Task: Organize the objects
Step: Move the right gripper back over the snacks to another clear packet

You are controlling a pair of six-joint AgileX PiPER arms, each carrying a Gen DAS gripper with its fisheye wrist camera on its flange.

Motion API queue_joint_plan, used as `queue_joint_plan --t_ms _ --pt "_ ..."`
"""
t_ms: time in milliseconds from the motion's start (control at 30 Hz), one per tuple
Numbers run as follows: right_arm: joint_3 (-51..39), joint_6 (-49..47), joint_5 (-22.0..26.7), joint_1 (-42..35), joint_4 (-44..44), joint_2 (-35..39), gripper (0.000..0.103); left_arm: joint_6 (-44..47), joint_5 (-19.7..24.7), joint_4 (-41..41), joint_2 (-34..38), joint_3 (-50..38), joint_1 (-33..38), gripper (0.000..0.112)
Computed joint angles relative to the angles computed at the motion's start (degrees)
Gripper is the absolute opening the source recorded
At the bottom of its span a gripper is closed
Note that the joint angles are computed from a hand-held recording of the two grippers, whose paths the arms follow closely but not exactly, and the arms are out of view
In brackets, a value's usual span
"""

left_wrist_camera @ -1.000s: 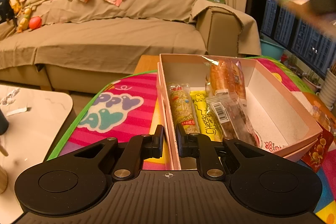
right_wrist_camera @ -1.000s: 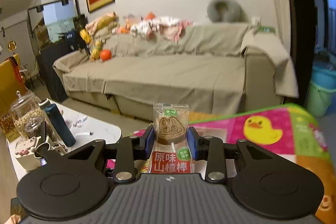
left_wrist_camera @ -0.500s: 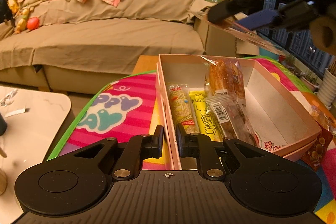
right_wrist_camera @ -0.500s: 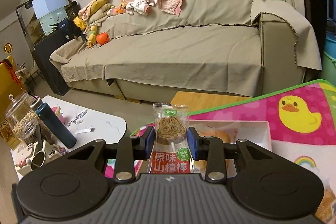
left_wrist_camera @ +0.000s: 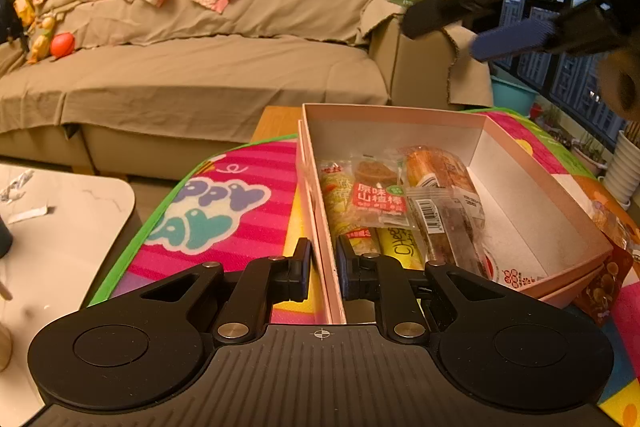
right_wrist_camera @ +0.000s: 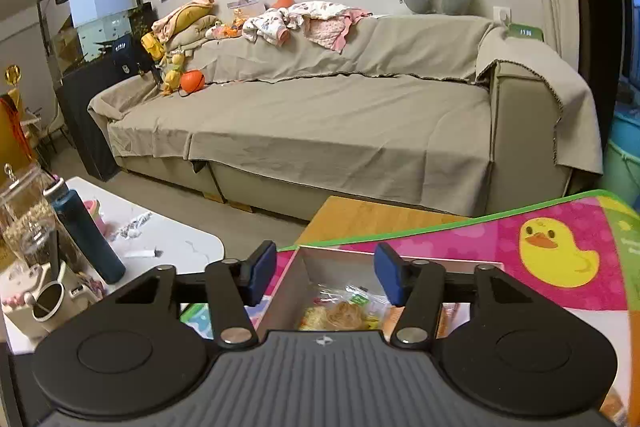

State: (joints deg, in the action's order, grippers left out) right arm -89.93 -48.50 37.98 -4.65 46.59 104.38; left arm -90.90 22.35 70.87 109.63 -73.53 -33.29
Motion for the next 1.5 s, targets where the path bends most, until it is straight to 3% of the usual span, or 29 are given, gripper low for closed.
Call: queue_joint_plan --t_ms 333,500,600,700,900,1033,1267,1500 --pt "8.59 -11.79 -3.51 -10.19 0.06 -3.14 0.073 -0.22 0.00 0.17 0.02 -0.10 0.03 0.016" --pt "8.41 -8.03 -4.33 -17.56 -4.21 0.50 0.073 -0.02 0.10 -0.06 0.05 -0.14 -0.02 0.016" --pt "8.49 -8.36 -5.31 -20.18 -5.76 2.97 0.068 0.43 0.26 -0.60 0.09 -0.25 -0.07 0.016" --pt "10.12 -14.59 -3.33 -22.76 -0.68 4.18 0.065 0.81 0.74 -1.03 0.11 -0.37 -0.35 0.015" --pt "11.05 -23.86 -6.43 -20.97 4.85 4.97 0.064 2.81 1.73 -2.96 0.47 -1.22 -0.66 0.015" --pt "7.02 -17.59 -7.79 -18.13 -4.37 8.25 0.064 3.22 1.52 -3.26 0.51 -1.31 -0.58 0.015" --pt "22.16 -39.83 -5.62 -23.88 7.95 -1.30 0.063 1.79 0.97 -2.07 0.42 -0.93 -0.23 0.015" --pt "38.54 -55.85 4.79 -34.61 13.49 -14.25 0.064 0.69 0.78 -1.16 0.48 -0.60 -0.15 0.015"
